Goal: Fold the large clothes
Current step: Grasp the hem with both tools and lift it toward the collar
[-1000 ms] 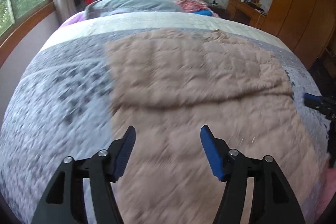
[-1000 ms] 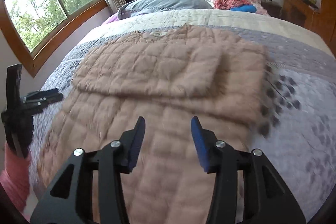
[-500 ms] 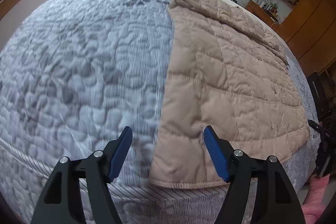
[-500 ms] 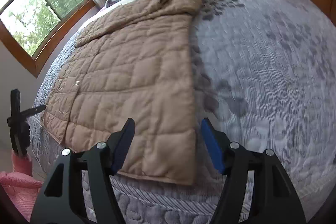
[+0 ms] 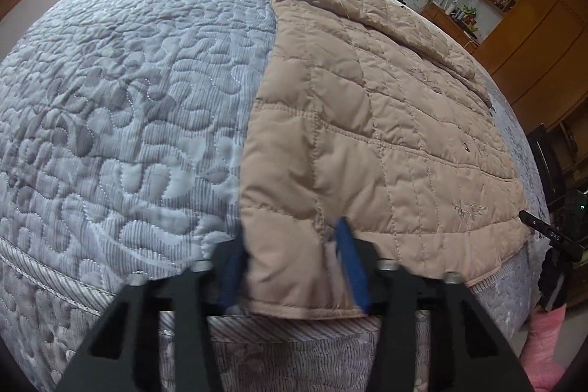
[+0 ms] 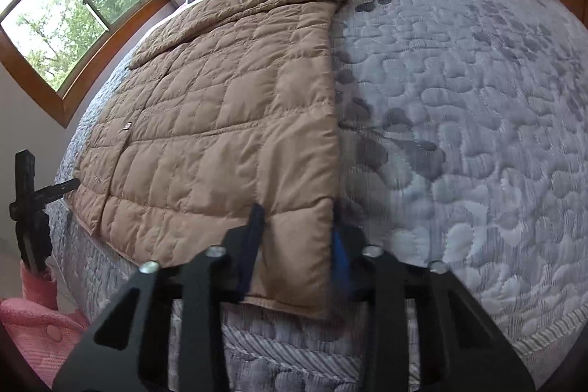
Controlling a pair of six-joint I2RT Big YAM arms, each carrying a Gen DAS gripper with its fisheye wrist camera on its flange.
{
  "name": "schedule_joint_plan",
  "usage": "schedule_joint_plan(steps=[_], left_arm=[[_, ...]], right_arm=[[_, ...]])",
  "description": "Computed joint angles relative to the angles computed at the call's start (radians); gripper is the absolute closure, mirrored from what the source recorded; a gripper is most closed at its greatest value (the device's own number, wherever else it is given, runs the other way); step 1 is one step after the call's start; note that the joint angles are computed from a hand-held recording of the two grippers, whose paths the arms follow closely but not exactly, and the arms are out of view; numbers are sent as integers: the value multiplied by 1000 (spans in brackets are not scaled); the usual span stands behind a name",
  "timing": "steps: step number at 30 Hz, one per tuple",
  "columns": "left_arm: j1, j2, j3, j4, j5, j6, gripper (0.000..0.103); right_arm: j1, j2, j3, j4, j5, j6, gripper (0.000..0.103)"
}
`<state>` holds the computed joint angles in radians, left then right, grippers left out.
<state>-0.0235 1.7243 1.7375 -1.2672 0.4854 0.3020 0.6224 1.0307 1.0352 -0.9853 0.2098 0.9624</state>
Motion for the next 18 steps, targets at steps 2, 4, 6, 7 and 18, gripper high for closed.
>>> schedule_joint_plan(steps=[2,4,6,7,18], left_arm=[[4,7,13,-22,29,0,84],[9,-9,2,-12,39,-2,86],[19,-32,-13,-1,58,2,87],[28,-47,-21,-1,71,13,88],[72,-168,-152,-30,41,149,87]], right_arm=[[9,7,15,-16,16,-6,91],[26,2,26,-29,37,-7,92],[45,-17,27,-30,55,-5,92],[57,-35,24,-26,60,-2,93],[230,-81,-17,-103,145,164,93]])
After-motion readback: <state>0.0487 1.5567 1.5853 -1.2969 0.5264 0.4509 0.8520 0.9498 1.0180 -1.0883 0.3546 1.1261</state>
